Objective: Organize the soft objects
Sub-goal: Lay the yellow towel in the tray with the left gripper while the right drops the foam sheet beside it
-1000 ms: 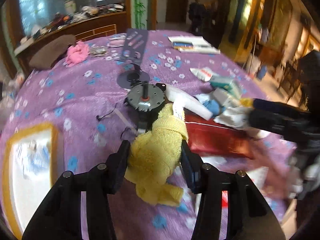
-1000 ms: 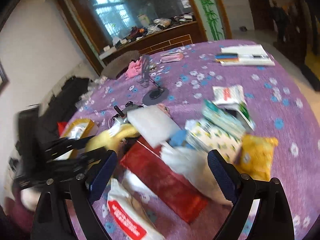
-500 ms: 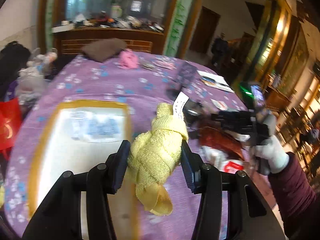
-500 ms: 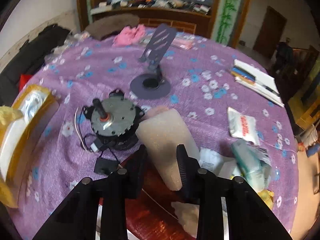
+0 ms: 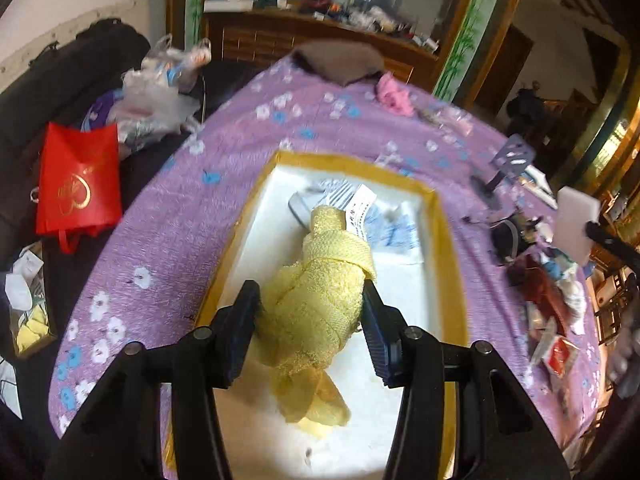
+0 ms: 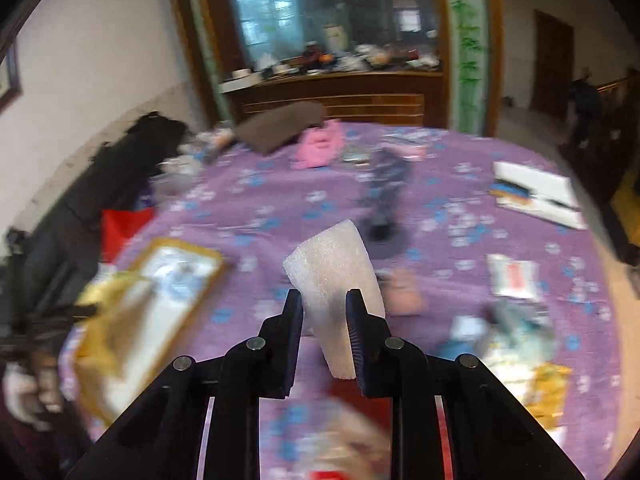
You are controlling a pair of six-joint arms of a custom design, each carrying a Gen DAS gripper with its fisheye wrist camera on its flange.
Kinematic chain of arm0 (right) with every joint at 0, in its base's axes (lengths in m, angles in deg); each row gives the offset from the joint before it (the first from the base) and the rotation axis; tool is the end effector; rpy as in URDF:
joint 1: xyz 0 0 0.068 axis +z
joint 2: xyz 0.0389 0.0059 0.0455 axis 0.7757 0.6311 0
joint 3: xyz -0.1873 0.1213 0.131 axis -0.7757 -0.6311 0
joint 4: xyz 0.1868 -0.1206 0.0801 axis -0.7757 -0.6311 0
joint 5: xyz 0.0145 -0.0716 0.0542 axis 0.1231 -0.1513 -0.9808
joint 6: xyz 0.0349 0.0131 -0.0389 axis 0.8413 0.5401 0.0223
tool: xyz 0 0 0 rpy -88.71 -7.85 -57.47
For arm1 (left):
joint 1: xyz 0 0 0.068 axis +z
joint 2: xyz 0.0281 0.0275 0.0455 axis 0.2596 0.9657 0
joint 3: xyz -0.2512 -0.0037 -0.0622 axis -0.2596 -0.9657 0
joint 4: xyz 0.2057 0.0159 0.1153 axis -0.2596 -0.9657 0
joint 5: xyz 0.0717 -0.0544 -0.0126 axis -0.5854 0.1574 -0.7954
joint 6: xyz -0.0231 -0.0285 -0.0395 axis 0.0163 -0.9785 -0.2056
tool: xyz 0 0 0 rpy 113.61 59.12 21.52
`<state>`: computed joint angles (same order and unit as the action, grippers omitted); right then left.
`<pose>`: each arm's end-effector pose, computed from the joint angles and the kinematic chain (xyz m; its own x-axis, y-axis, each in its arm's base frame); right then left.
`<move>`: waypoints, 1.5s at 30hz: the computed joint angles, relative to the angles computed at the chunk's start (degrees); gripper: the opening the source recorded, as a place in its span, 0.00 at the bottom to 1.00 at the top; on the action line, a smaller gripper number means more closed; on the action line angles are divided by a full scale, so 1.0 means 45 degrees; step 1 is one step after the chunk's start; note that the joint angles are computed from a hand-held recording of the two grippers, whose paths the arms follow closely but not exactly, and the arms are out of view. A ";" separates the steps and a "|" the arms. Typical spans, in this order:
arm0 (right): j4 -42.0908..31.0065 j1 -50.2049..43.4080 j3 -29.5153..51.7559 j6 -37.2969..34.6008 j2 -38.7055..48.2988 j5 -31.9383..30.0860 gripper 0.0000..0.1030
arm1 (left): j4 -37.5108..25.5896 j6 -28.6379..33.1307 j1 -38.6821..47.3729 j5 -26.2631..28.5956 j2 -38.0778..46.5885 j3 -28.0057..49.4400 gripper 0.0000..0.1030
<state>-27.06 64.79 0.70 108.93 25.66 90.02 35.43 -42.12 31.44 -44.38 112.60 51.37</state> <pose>0.1890 0.0427 0.2355 -0.6452 0.2277 -0.7293 0.0968 0.9712 0.2176 0.2904 0.0692 0.1509 -0.8167 0.1149 -0.5655 0.2633 0.9462 -0.1880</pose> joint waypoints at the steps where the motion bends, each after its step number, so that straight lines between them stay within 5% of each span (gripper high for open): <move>1: 0.0168 0.0166 0.0067 0.0196 0.0216 -0.0289 0.21 | 0.0075 -0.0161 -0.0195 -0.0226 0.0385 0.0193 0.48; 9: 0.2234 0.1818 0.2231 0.1616 0.4810 -0.2713 0.21 | -0.0104 -0.0535 0.0595 0.0955 0.0992 0.0636 0.53; 11: 0.2257 0.2371 0.3291 0.1751 0.6194 -0.2742 0.21 | -0.0159 -0.0528 0.0809 0.1215 0.1037 0.0825 0.60; 20: 0.0748 0.3386 0.7618 0.1608 1.0746 -0.2048 0.24 | -0.0740 -0.0032 0.2051 0.2545 0.0986 0.1315 0.60; 25: 0.1312 0.3443 0.7838 0.1988 1.1251 -0.2570 0.58 | -0.0615 0.0509 0.2445 0.2420 0.0122 0.0647 0.60; 31: 0.2820 0.3726 0.5316 0.2026 0.9300 -0.1684 0.59 | 0.1099 0.0337 0.2122 0.1057 -0.2399 -0.1858 0.60; 36: 0.4247 0.4522 0.1704 0.1953 0.6015 0.0433 0.69 | 0.2738 0.0311 0.1314 -0.0483 -0.5453 -0.4370 0.61; 45: 0.2645 0.5723 -0.3510 0.3040 -0.0927 0.3617 0.73 | 0.2018 -0.0092 -0.1132 -0.2635 -0.9012 -0.5987 0.61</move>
